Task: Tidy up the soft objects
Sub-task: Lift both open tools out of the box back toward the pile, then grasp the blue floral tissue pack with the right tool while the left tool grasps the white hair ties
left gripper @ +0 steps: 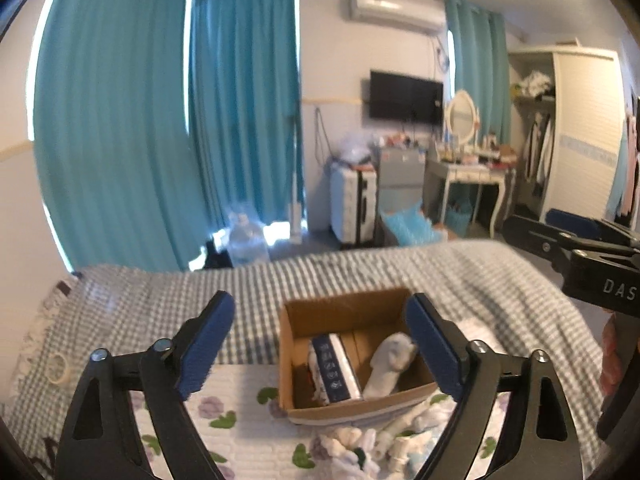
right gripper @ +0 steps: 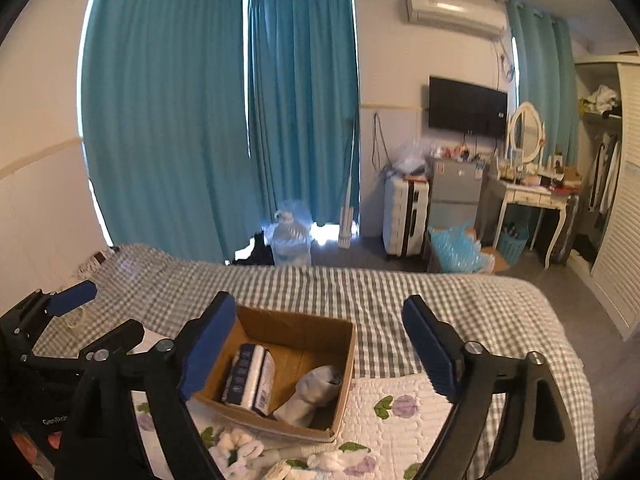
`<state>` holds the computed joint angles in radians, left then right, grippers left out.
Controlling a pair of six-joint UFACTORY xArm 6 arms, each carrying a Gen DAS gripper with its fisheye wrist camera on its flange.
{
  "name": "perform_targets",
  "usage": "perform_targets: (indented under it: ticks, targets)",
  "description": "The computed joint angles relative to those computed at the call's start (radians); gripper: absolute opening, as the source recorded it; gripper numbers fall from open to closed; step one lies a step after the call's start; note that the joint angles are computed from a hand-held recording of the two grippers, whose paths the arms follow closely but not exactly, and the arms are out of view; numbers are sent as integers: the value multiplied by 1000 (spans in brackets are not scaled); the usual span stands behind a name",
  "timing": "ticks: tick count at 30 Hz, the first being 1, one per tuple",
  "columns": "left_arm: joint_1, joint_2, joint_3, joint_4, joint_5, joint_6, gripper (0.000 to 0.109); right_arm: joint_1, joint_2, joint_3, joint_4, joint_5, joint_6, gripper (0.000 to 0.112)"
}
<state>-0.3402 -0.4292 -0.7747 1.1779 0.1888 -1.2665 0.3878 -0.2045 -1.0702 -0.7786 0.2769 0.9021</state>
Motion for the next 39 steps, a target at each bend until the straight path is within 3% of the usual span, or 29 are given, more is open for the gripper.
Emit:
perform_targets:
  ticks: [1, 4, 9, 14, 19, 22, 26, 30, 35, 39]
  targets:
    - [-6, -34, 15, 1, 4, -8, 100, 9, -31, 14, 14, 9, -10, 95]
    - [-27, -164, 81, -15, 14, -18, 102, 49, -129, 55, 75, 55, -66, 103]
    - [-117, -334, 161, -42, 154, 3, 102, 136, -261, 97, -27, 186, -11, 103]
    - [-205, -425, 236, -50, 306, 1, 102, 209, -348, 173, -25, 264, -10, 103]
    - [-202, -440, 321, -115, 315, 14, 102, 245, -372, 263, -42, 283, 40, 103]
    - [-188, -398, 351, -101, 297, -27, 102, 234, -344, 311, -23, 258, 59, 103]
    - [-165, -324, 390, -7, 251, -161, 102, 165, -266, 371, 22, 147, 55, 103]
    - [-128, -167, 373, 110, 170, -303, 102, 110, -152, 410, 90, 27, 13, 103]
    - [-94, 37, 306, 258, 113, -451, 102, 64, 21, 415, 71, -72, 56, 102]
    - [-69, 183, 249, 306, 69, -500, 101, 64, 158, 400, 231, -140, -65, 85]
